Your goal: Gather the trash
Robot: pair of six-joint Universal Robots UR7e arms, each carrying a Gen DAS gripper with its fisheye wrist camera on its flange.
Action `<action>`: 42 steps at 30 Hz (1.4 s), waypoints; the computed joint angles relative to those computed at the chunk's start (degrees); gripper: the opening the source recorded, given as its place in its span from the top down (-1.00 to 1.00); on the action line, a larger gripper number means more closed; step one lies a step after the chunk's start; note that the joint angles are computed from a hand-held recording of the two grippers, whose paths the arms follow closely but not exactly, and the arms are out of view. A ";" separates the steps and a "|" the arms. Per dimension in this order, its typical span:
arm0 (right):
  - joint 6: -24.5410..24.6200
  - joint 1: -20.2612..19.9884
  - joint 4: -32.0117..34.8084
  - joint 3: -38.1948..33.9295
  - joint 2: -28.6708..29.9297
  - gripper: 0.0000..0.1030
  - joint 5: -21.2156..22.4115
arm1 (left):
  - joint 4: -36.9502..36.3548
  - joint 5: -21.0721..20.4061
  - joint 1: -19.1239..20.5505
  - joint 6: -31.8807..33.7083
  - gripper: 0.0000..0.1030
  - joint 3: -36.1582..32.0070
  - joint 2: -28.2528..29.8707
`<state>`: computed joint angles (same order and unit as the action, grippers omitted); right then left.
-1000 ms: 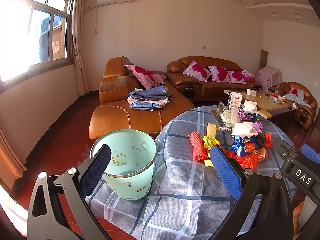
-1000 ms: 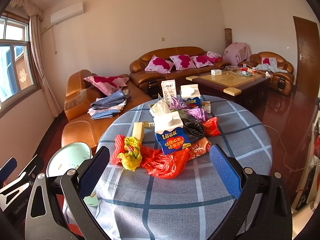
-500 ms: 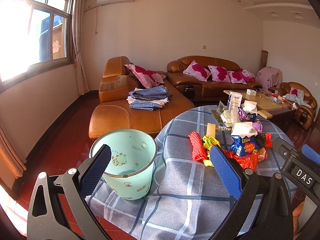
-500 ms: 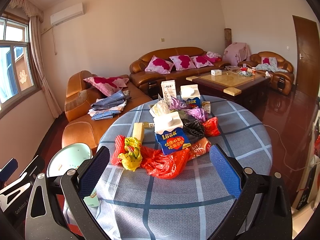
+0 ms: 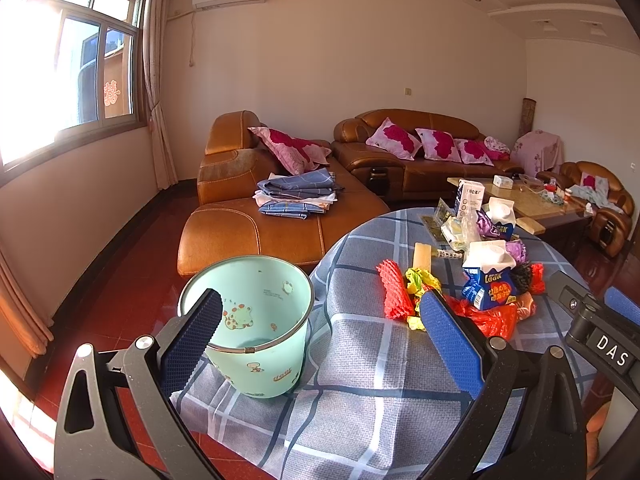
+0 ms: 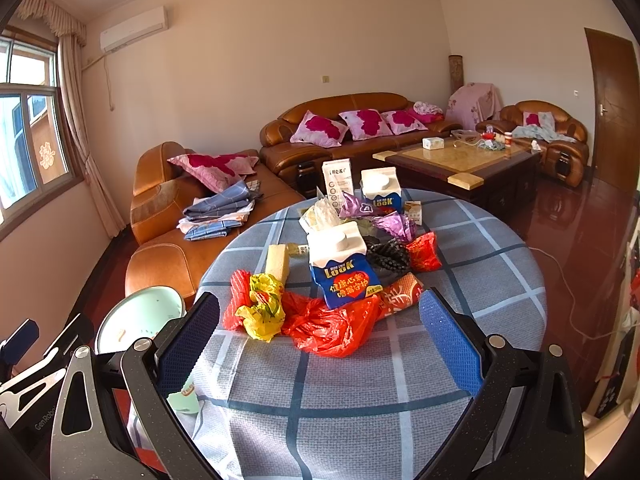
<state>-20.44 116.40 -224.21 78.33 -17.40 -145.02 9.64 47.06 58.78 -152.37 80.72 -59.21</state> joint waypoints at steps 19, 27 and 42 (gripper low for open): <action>-1.42 -5.71 -7.86 5.82 -3.28 -0.90 3.24 | 11.46 4.88 4.64 -4.92 -0.88 -9.00 8.34; 2.34 -9.25 -0.20 9.12 -6.64 -0.49 6.00 | 15.95 6.52 6.46 -4.74 -0.69 -14.50 13.51; 1.56 -12.18 22.71 -10.33 -0.51 -0.86 8.55 | 36.37 3.24 7.33 -6.29 -0.69 -53.72 35.76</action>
<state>-18.87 104.21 -201.50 68.00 -17.91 -136.47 46.01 50.30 66.11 -158.66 27.00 -23.45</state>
